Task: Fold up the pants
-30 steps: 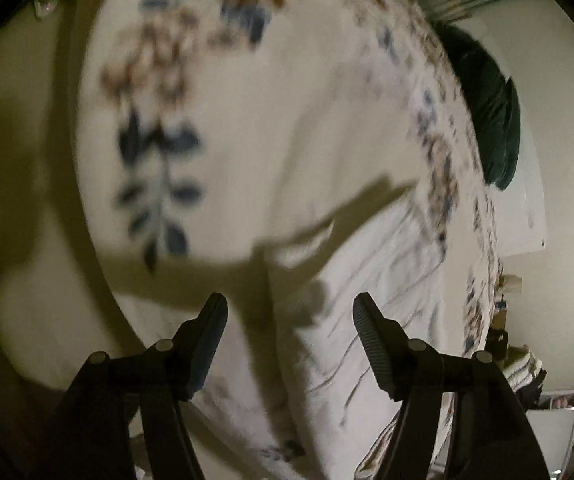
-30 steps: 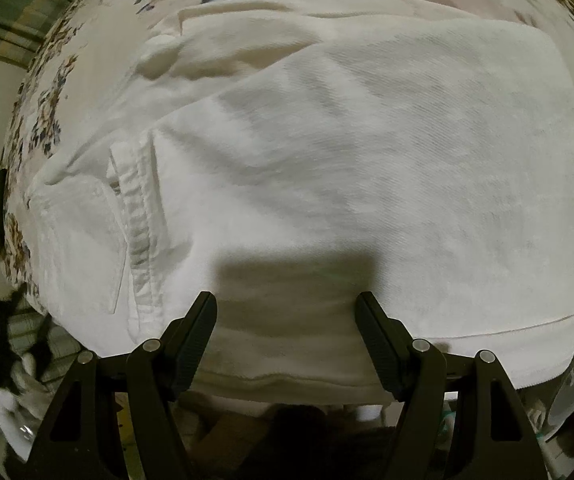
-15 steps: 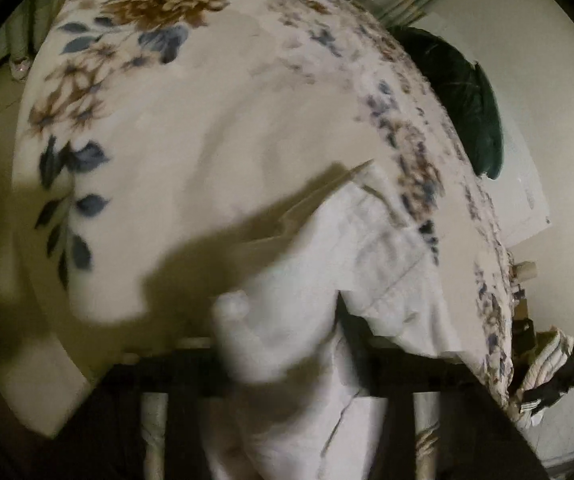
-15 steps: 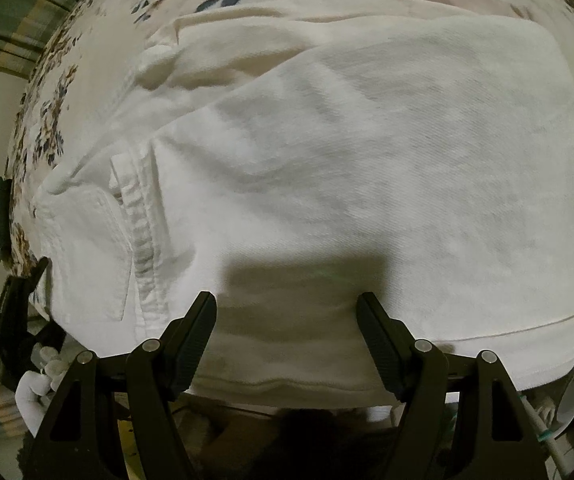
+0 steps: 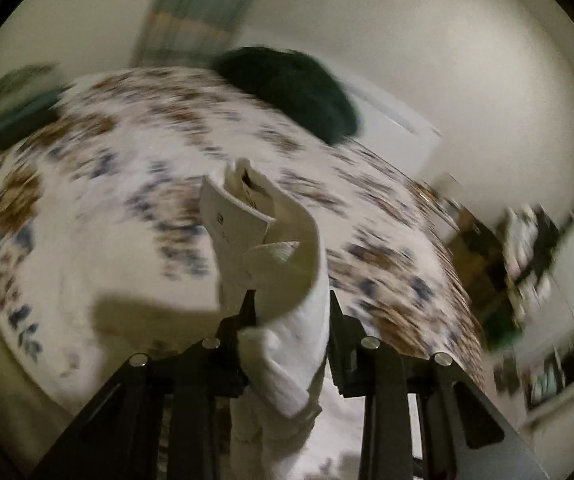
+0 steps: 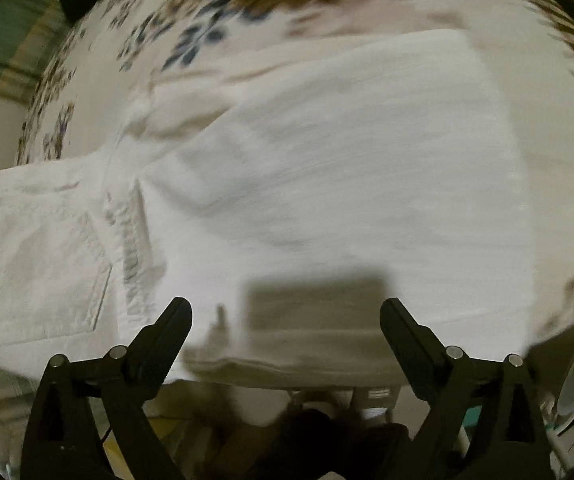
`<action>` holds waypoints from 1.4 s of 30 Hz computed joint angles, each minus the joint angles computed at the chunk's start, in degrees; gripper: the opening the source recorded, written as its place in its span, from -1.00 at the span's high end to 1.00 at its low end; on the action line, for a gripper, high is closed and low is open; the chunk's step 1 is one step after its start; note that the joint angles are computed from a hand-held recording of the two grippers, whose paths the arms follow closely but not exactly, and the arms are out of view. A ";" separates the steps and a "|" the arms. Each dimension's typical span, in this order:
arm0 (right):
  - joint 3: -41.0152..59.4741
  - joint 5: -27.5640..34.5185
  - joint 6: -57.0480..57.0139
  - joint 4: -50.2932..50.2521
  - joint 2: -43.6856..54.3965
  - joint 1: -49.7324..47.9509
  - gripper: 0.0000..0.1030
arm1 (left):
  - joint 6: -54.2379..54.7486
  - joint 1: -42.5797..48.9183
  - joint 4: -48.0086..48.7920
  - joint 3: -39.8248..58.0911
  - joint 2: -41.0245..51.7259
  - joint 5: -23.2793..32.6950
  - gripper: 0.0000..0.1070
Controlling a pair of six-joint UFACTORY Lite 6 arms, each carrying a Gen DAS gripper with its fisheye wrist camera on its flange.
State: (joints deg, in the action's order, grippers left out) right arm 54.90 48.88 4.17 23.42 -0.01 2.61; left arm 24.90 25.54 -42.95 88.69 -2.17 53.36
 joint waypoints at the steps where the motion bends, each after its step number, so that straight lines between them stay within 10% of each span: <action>1: -1.02 1.29 -0.60 -0.76 -2.29 -2.97 -0.88 | -2.42 -4.76 2.04 0.33 -1.62 0.22 0.50; 10: -0.24 12.89 -17.34 -5.07 -10.59 -34.98 -0.88 | -27.54 -49.05 22.45 -3.12 1.39 -14.68 0.50; 16: 4.58 12.95 -30.81 -9.06 -4.35 -54.58 -0.88 | -35.03 -61.91 31.38 -3.19 14.50 -17.48 0.45; 20: 11.33 15.44 -38.04 -8.71 4.06 -64.88 -0.88 | -30.98 -62.24 25.28 2.98 22.55 -11.00 0.03; 22: 15.82 19.03 -40.19 -6.32 8.16 -67.87 -0.88 | -31.93 -62.83 24.50 4.07 21.42 -9.42 -0.69; 28: 23.67 28.37 -43.10 6.73 15.79 -64.03 -0.88 | -30.46 -51.24 20.25 8.55 14.89 0.36 -0.71; 36: 29.21 24.93 -42.44 18.85 30.22 -45.42 -0.85 | -26.82 -30.73 30.74 10.29 19.63 4.31 -0.71; 37: 28.82 24.80 -41.95 19.49 30.26 -44.70 -0.69 | -27.03 -30.25 31.76 10.11 20.64 3.78 -0.71; 39: 26.54 22.37 -41.99 19.04 27.55 -43.36 0.41 | -27.12 -29.48 32.84 10.18 23.04 2.74 -0.71; 42: 24.71 18.61 -39.01 16.22 22.77 -40.73 0.80 | -27.48 -30.01 31.91 12.48 26.56 1.91 -0.71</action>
